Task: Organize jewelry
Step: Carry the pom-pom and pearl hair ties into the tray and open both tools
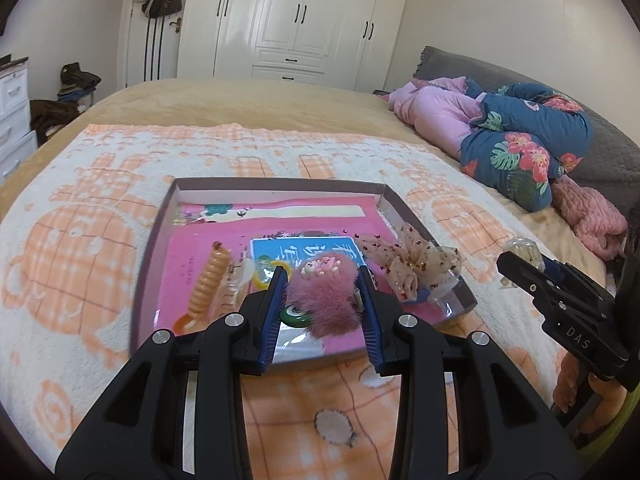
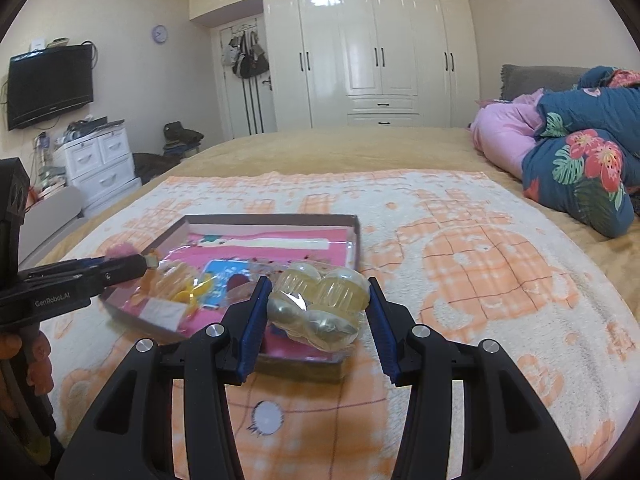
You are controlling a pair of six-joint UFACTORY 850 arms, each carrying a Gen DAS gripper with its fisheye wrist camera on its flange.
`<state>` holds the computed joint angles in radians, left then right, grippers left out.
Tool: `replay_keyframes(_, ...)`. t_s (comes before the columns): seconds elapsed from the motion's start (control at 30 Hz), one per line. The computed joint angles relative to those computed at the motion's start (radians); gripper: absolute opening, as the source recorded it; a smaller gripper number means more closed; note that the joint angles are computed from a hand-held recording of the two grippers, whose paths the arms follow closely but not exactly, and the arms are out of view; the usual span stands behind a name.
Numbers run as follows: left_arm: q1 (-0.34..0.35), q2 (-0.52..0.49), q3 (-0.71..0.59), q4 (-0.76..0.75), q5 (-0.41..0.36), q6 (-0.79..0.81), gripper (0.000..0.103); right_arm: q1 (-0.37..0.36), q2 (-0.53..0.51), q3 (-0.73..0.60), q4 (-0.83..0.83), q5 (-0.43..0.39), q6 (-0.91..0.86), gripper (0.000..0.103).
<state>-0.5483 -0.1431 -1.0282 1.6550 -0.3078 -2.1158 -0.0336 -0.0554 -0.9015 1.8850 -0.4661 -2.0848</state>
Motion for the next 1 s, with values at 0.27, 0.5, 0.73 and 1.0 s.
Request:
replay_keyframes(0.27,0.020,-0.077,-0.055,-0.107,0.026,0.112,0.027,0.042,-0.066,-0.034,-0.068,0.048,0.027,0.046)
replay_keyframes(0.5,0.035,-0.105,-0.068,-0.155,0.042,0.151,0.027,0.072,-0.086,-0.035,-0.129,0.051,0.055,0.046)
replay_keyframes(0.73,0.037,-0.108,-0.065,-0.172,0.048,0.164,0.027,0.071,-0.081,-0.029,-0.204,0.023,0.119,0.051)
replay_keyframes(1.0,0.025,-0.091,-0.053,-0.154,0.022,0.145,0.044,0.052,-0.024,0.020,-0.142,-0.003,0.065,0.066)
